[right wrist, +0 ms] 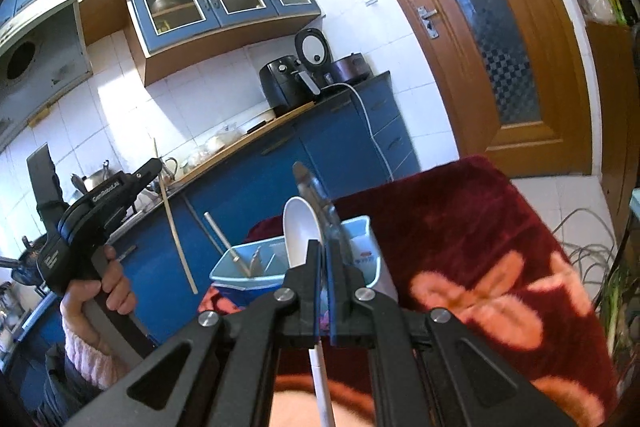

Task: Organize utensils
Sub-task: 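Lift the chopstick with the left tool while the right tool carries the white spoon to the caddy, then drop the white spoon into the caddy with the right tool while the left tool drops the chopstick in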

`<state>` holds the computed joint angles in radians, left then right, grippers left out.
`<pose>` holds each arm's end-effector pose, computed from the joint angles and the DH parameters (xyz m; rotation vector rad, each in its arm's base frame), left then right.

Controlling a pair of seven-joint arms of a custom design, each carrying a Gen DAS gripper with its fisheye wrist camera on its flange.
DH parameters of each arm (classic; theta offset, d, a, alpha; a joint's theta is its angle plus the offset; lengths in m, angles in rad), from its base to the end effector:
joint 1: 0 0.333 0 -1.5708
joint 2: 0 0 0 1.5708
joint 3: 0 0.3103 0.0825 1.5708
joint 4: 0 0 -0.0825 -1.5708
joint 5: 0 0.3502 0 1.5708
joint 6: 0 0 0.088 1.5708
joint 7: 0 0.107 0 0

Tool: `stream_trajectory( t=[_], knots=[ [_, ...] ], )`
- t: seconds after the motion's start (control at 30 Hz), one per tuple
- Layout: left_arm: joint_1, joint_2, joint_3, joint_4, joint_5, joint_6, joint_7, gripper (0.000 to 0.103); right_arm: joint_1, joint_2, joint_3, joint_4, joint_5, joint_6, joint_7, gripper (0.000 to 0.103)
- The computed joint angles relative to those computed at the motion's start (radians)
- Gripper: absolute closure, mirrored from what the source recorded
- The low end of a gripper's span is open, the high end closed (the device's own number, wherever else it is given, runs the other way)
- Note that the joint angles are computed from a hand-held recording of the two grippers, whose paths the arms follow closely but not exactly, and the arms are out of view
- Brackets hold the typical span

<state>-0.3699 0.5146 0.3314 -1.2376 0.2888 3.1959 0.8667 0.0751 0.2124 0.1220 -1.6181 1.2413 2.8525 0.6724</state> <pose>0.6843 -0.1341 0.6583 -1.4521 1.2137 -1.3849 0.6323 0.0658 0.5924 -1.3877 1.3358 -0.4201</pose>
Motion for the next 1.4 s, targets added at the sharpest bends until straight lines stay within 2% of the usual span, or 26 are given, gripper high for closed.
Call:
stream_trajectory(
  t=[0.2,0.4,0.47,0.6,0.77,0.83,0.97,1.1,1.17,1.27,1.33,1.4],
  knots=[
    [-0.023,0.111,0.087,0.134,-0.024,-0.002,-0.066,0.099,-0.01,0.062,0.02,0.096,-0.015,0.025,-0.012,0.099],
    [-0.076,0.184,0.214,0.177,-0.024,0.014,-0.131,0.099,-0.033,0.163,0.072,0.234,-0.007,0.063,-0.023,0.099],
    [-0.084,0.199,0.239,0.185,-0.029,0.018,-0.141,0.099,-0.041,0.201,0.097,0.289,0.001,0.089,-0.036,0.099],
    [-0.116,0.241,0.325,0.2,-0.067,0.035,-0.179,0.099,-0.038,0.28,0.144,0.395,-0.012,0.169,-0.087,0.099],
    [-0.114,0.286,0.349,0.242,-0.112,0.015,-0.199,0.099,-0.023,0.367,0.18,0.483,-0.122,0.24,-0.071,0.099],
    [-0.106,0.294,0.331,0.246,-0.106,0.01,-0.2,0.099,-0.025,0.392,0.205,0.501,-0.159,0.268,-0.085,0.099],
    [-0.077,0.312,0.277,0.276,-0.076,-0.003,-0.179,0.099,-0.057,0.435,0.304,0.518,-0.202,0.359,-0.182,0.099],
    [-0.091,0.321,0.298,0.273,-0.049,0.004,-0.192,0.099,-0.069,0.443,0.319,0.501,-0.265,0.37,-0.152,0.099],
    [-0.096,0.318,0.3,0.266,-0.043,0.008,-0.192,0.099,-0.067,0.439,0.304,0.487,-0.296,0.359,-0.11,0.099],
    [-0.086,0.308,0.272,0.261,-0.038,0.002,-0.179,0.099,-0.075,0.432,0.298,0.468,-0.336,0.34,-0.055,0.098],
    [-0.06,0.297,0.218,0.263,-0.031,-0.009,-0.154,0.099,-0.084,0.428,0.299,0.458,-0.357,0.324,-0.014,0.097],
    [-0.033,0.292,0.165,0.275,-0.024,-0.026,-0.134,0.093,-0.101,0.425,0.315,0.45,-0.374,0.316,0.011,0.092]
  ],
)
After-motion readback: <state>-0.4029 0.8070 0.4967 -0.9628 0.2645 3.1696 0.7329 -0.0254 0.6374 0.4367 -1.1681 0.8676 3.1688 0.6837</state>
